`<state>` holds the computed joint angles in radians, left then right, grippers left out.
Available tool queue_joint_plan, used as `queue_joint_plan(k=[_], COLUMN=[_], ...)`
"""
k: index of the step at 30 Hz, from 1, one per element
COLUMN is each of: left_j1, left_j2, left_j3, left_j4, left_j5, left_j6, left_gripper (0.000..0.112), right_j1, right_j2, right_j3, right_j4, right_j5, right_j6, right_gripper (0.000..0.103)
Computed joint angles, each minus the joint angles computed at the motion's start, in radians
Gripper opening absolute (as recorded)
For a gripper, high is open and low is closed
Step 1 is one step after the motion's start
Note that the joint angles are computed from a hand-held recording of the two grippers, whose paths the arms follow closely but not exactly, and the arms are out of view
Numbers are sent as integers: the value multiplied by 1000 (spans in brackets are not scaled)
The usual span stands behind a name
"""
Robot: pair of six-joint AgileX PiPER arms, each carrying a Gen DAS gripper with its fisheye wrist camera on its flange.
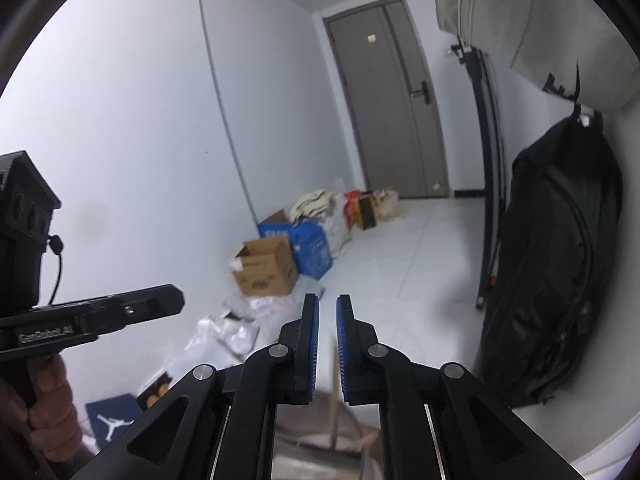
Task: Organize utensils
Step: 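Open both tools above the white holder, dropping the chopsticks inside, then lower both tools to the remaining chopsticks on the mat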
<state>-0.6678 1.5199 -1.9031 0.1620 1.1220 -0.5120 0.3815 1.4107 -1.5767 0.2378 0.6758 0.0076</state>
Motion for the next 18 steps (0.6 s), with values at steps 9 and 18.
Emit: queue_joint_plan(k=[9,18], left_j1=[-86,-194], left_j2=[-105,-215], left_j3=[137,287], left_j4=[140,260], left_j5=[15,57], left_j6=[-117,-282], left_gripper=[43,57], right_j1=[-53,12], right_j2=[-152,-337], right_j3=[116,280], right_j4=[97,-42], right_j5=[45,64], right_j6=[-16,144], right_gripper=[56,76])
